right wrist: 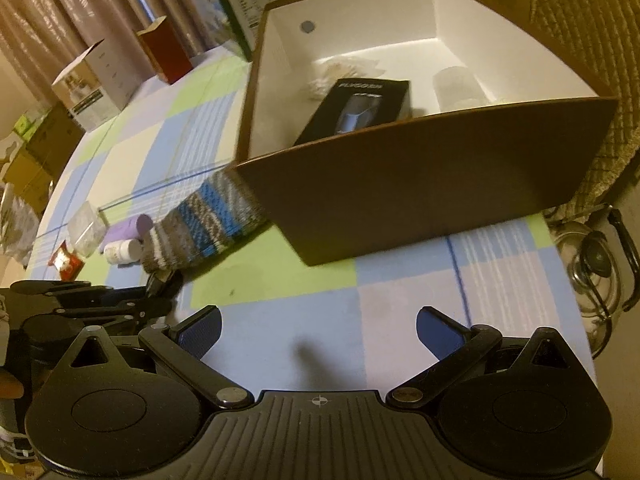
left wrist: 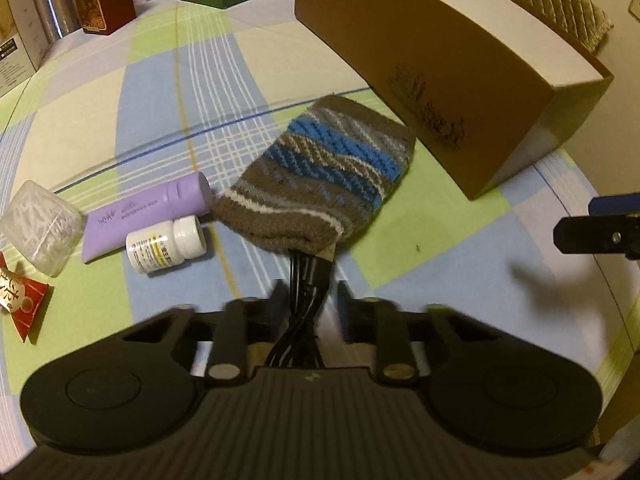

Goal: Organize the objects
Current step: 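Grasp the black USB cable with the left tool and lift it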

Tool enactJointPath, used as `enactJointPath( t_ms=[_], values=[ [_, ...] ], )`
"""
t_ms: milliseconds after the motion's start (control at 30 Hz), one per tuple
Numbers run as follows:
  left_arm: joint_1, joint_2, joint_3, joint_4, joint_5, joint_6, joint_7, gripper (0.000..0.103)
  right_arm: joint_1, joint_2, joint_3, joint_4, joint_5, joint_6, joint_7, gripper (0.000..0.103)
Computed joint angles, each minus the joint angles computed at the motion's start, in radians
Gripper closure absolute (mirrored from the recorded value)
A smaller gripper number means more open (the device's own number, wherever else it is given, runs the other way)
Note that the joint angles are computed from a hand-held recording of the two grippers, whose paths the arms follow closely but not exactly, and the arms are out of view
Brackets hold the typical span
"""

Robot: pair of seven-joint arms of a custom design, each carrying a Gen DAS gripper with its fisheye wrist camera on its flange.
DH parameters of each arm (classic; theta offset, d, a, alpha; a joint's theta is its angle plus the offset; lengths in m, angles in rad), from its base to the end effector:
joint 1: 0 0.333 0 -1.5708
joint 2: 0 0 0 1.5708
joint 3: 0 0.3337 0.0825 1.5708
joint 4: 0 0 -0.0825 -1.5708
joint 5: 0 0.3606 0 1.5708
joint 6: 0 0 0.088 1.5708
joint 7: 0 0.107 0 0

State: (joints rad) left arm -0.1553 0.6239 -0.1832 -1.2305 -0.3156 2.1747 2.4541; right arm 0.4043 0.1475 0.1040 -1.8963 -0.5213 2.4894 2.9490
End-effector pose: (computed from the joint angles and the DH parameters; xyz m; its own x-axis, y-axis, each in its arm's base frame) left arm 0.7142 -0.2218 0.4684 -0.8629 -0.5038 0.0401 -0.4584 0.7466 -0.4822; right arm 0.5370 0.2983 0.5014 -0.4273 -0.8674 -0.2550 -0.7175 0.4970 -0.4880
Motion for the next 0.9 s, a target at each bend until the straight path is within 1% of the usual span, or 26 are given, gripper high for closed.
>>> enactJointPath(
  t_ms=[167, 300, 333, 367, 467, 500, 567, 667, 700, 733, 767, 800, 867, 900],
  values=[
    [0.030, -0.026, -0.002, -0.037, -0.024, -0.010, 0.026, 0.088, -0.002, 0.039, 0.010, 0.037, 0.036, 0.033, -0.073, 0.002],
    [0.061, -0.057, 0.012, -0.076, -0.036, -0.013, 0.037, 0.088, -0.002, 0.090, 0.024, 0.091, 0.075, 0.075, -0.187, 0.002],
    [0.069, -0.062, 0.018, -0.082, -0.038, -0.013, 0.032, 0.088, 0.002, 0.105, 0.025, 0.108, 0.074, 0.085, -0.215, 0.004],
    [0.076, -0.068, 0.025, -0.090, -0.037, -0.009, 0.025, 0.088, 0.009, 0.123, 0.023, 0.130, 0.062, 0.092, -0.240, 0.011],
    [0.093, -0.076, 0.050, -0.098, -0.027, 0.011, -0.020, 0.088, 0.026, 0.191, 0.023, 0.215, 0.043, 0.107, -0.343, 0.023],
    [0.098, -0.075, 0.059, -0.095, -0.020, 0.018, -0.042, 0.088, 0.037, 0.219, 0.017, 0.249, 0.028, 0.107, -0.366, 0.025],
    [0.104, -0.070, 0.077, -0.086, -0.004, 0.035, -0.098, 0.088, 0.061, 0.277, 0.001, 0.326, -0.006, 0.089, -0.415, 0.033],
    [0.114, -0.051, 0.097, -0.052, 0.023, 0.048, -0.177, 0.088, 0.094, 0.367, -0.028, 0.442, -0.049, 0.045, -0.488, 0.038],
    [0.121, -0.036, 0.099, -0.027, 0.030, 0.041, -0.196, 0.088, 0.106, 0.391, -0.040, 0.472, -0.062, 0.028, -0.506, 0.040],
    [0.126, -0.027, 0.101, -0.011, 0.036, 0.039, -0.216, 0.088, 0.115, 0.417, -0.048, 0.505, -0.071, 0.008, -0.528, 0.045],
    [0.131, -0.017, 0.103, 0.005, 0.042, 0.037, -0.235, 0.088, 0.123, 0.440, -0.055, 0.536, -0.077, -0.012, -0.553, 0.054],
    [0.136, -0.012, 0.103, 0.014, 0.046, 0.036, -0.246, 0.088, 0.133, 0.459, -0.065, 0.557, -0.087, -0.026, -0.571, 0.059],
    [0.146, 0.002, 0.101, 0.039, 0.054, 0.028, -0.267, 0.088, 0.149, 0.475, -0.083, 0.570, -0.105, -0.043, -0.588, 0.081],
    [0.151, 0.003, 0.098, 0.040, 0.055, 0.028, -0.270, 0.088, 0.157, 0.475, -0.092, 0.563, -0.119, -0.038, -0.587, 0.088]
  ],
)
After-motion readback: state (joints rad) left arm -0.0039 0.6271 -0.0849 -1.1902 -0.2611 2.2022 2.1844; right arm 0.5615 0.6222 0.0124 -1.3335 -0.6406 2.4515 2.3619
